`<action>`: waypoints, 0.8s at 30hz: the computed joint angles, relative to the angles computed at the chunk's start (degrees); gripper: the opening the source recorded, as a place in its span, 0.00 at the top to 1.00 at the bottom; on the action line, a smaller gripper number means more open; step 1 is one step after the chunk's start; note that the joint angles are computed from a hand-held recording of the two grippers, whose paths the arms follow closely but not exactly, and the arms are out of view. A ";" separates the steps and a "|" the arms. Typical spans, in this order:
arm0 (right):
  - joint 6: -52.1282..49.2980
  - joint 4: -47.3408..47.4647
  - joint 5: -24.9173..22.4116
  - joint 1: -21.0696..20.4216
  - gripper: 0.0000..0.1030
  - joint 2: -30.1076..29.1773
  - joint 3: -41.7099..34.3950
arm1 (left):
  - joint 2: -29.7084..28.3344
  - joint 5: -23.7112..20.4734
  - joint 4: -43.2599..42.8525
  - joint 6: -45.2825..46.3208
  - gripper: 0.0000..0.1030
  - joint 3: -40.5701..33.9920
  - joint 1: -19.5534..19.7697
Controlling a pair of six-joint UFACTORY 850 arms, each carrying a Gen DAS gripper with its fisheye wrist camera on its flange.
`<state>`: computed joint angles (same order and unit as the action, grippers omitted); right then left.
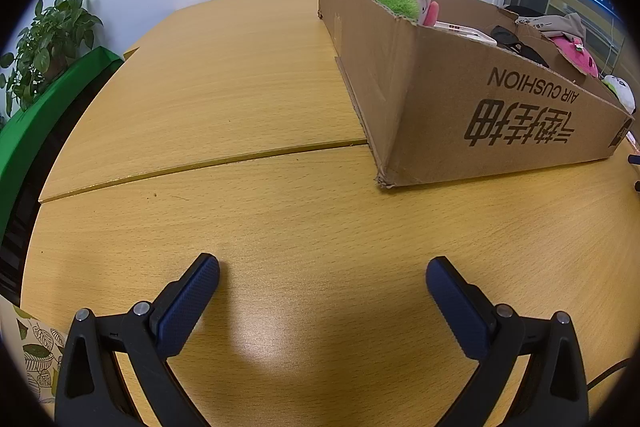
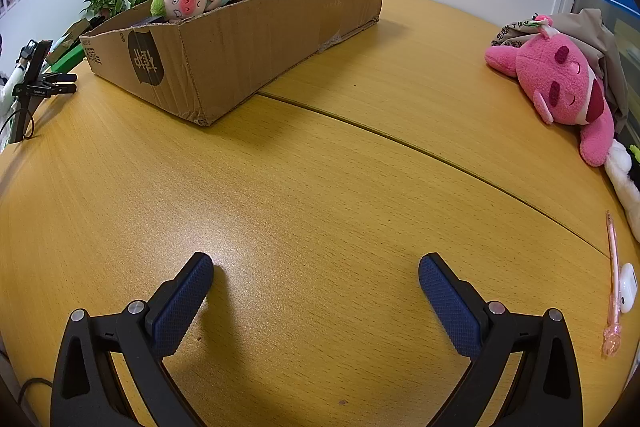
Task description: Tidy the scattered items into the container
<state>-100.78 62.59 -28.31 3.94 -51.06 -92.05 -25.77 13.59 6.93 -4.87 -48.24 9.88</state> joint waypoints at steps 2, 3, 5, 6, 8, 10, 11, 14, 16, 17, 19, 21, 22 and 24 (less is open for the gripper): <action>0.02 -0.06 -0.06 -0.03 0.00 -0.05 -0.08 | 0.02 0.00 0.14 -0.09 0.00 0.02 0.04; 0.01 -0.08 -0.10 -0.05 0.00 -0.08 -0.13 | 0.02 0.00 0.22 -0.13 0.00 0.02 0.06; 0.07 -0.18 -0.16 -0.07 0.00 -0.15 -0.23 | 0.04 -0.01 0.35 -0.21 0.00 0.03 0.09; 0.04 -0.17 -0.19 -0.09 0.00 -0.17 -0.25 | 0.05 0.00 0.42 -0.25 0.00 0.04 0.11; 0.08 -0.23 -0.22 -0.10 0.00 -0.20 -0.32 | 0.07 -0.02 0.56 -0.34 0.00 0.05 0.15; 0.08 -0.29 -0.28 -0.13 0.00 -0.25 -0.40 | 0.08 -0.03 0.62 -0.36 0.00 0.06 0.17; 0.09 -0.31 -0.31 -0.15 0.00 -0.28 -0.43 | 0.08 -0.02 0.65 -0.38 0.00 0.06 0.18; 0.12 -0.38 -0.37 -0.18 0.00 -0.34 -0.54 | 0.09 -0.03 0.71 -0.41 0.00 0.07 0.19; 0.11 -0.41 -0.41 -0.20 0.00 -0.38 -0.59 | 0.10 -0.04 0.80 -0.46 0.00 0.07 0.22; 0.14 -0.44 -0.43 -0.20 0.00 -0.39 -0.62 | 0.11 -0.03 0.69 -0.38 0.00 0.09 0.20; 0.15 -0.48 -0.46 -0.22 0.00 -0.43 -0.68 | 0.11 -0.04 0.87 -0.50 0.00 0.09 0.24; 0.14 -0.50 -0.51 -0.25 0.00 -0.46 -0.72 | 0.13 -0.04 0.93 -0.52 0.00 0.10 0.27; 0.14 -0.50 -0.51 -0.25 0.00 -0.46 -0.72 | 0.13 -0.04 0.93 -0.52 0.00 0.10 0.27; 0.17 -0.57 -0.56 -0.27 0.00 -0.50 -0.80 | 0.14 -0.04 0.97 -0.54 0.00 0.11 0.28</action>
